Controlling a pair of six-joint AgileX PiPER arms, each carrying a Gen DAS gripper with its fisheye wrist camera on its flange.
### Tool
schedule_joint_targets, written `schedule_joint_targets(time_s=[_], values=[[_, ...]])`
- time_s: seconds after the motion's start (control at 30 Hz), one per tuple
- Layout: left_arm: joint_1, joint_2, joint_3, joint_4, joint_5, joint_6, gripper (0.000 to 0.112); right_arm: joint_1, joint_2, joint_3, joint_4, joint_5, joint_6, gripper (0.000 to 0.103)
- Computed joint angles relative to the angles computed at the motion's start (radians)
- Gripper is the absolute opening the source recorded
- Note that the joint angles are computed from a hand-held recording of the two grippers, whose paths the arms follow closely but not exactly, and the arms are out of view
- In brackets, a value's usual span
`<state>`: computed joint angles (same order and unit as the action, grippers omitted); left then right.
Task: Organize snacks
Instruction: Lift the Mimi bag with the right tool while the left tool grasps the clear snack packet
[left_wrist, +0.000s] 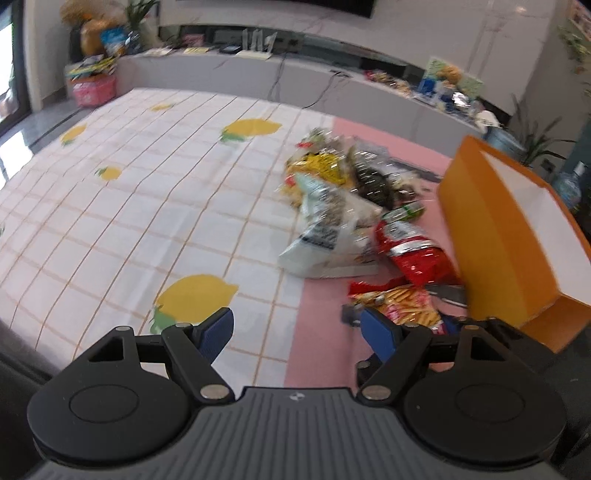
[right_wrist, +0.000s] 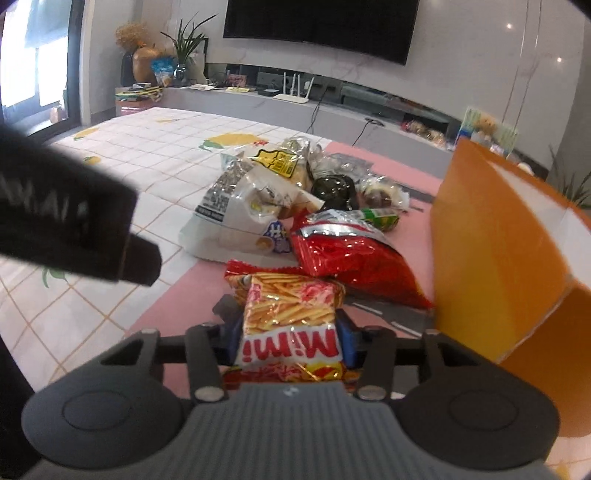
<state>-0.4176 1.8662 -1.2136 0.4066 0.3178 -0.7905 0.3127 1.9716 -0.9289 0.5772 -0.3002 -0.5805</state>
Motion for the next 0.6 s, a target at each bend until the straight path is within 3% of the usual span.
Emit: schedule_joint_targets(time_s=[0.1, 0.3, 0.43, 0.6], values=[[-0.019, 0.001, -0.015, 0.095, 0.009, -0.065, 0.092, -0.006, -0.009, 0.016, -0.020, -0.007, 0.040, 0.046], [-0.020, 0.031, -0.099, 0.065, 0.040, 0.045, 0.092, -0.033, -0.040, 0.073, -0.165, -0.017, 0.177, 0.046], [-0.006, 0.090, -0.230, -0.061, 0.114, 0.209, 0.092, -0.046, -0.038, 0.072, -0.226, -0.011, 0.243, 0.046], [-0.003, 0.212, -0.451, -0.080, 0.255, 0.248, 0.092, -0.029, -0.029, 0.079, -0.183, -0.042, 0.206, 0.046]])
